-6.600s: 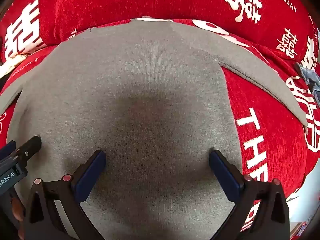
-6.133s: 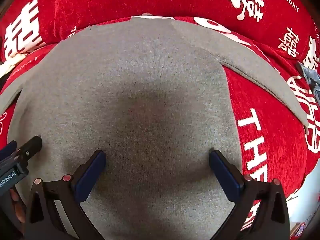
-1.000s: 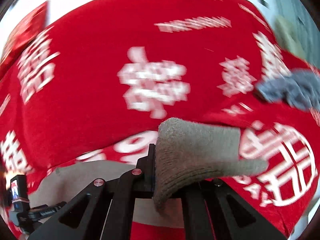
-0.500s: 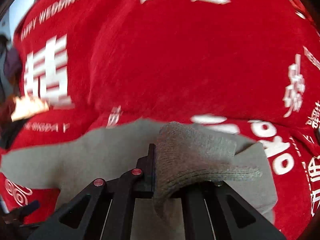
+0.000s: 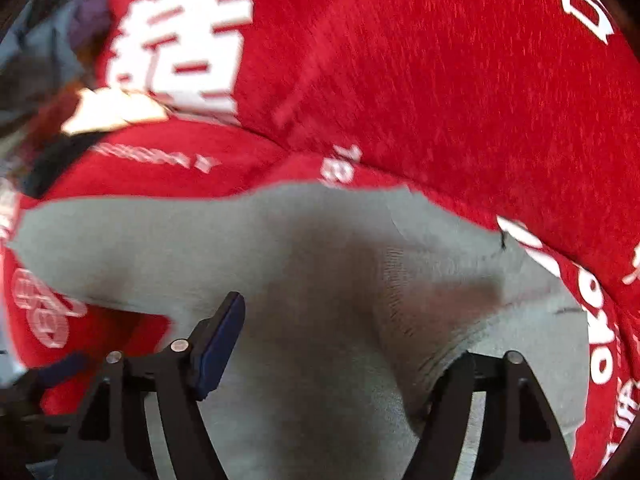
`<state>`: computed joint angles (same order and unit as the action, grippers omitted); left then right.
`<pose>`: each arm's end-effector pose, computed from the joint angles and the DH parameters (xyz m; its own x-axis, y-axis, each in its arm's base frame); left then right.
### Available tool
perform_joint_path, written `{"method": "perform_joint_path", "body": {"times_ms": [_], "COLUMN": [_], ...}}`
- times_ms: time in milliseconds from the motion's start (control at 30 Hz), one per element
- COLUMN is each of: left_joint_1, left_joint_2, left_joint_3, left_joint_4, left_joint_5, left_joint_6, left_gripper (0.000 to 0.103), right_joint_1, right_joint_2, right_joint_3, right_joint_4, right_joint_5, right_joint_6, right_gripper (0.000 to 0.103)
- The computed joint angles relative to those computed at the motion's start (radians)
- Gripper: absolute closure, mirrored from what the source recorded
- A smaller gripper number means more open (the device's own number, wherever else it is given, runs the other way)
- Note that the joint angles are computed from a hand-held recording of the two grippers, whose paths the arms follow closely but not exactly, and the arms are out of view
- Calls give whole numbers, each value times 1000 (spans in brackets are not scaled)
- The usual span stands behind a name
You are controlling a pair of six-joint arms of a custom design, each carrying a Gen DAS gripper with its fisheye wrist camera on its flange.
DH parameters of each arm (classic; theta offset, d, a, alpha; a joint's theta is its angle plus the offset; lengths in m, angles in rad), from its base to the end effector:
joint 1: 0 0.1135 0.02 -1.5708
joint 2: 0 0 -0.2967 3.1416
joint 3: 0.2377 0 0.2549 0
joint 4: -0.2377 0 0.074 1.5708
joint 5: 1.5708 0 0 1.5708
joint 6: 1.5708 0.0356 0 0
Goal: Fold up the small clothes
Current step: 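Open the right tool to release the folded sleeve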
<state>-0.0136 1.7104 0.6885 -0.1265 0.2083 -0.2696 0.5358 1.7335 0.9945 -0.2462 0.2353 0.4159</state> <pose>0.2862 -0.0113 0.1280 -0.9052 -0.2483 -0.3449 -0.1484 0.9451 -0.2910 0.3066 0.1724 0.1933 -0.8113 -0.0248 -0.5841 -0.0633 0.9970 0.0456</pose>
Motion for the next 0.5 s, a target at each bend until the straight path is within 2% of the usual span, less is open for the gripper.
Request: {"method": "perform_joint_path", "body": {"times_ms": [133, 200, 333, 500], "left_joint_1": [-33, -70, -142, -164], "left_joint_2": [-42, -42, -13, -60], "left_joint_3": [-7, -1, 22, 12], "left_joint_4": [-6, -7, -41, -60], "left_joint_5": [-33, -41, -57, -82], "left_joint_6": [-24, -41, -72, -66], "left_gripper": [0, 0, 0, 0], "right_joint_1": [-105, -138, -125, -172], "right_joint_2": [-252, -288, -178, -174], "right_joint_3": [-144, -159, -77, -108], "right_joint_4": [70, 60, -14, -60], "right_joint_5": [-200, -248, -190, -74], "right_joint_6": [-26, -25, -50, -74], "right_gripper": [20, 20, 20, 20]}}
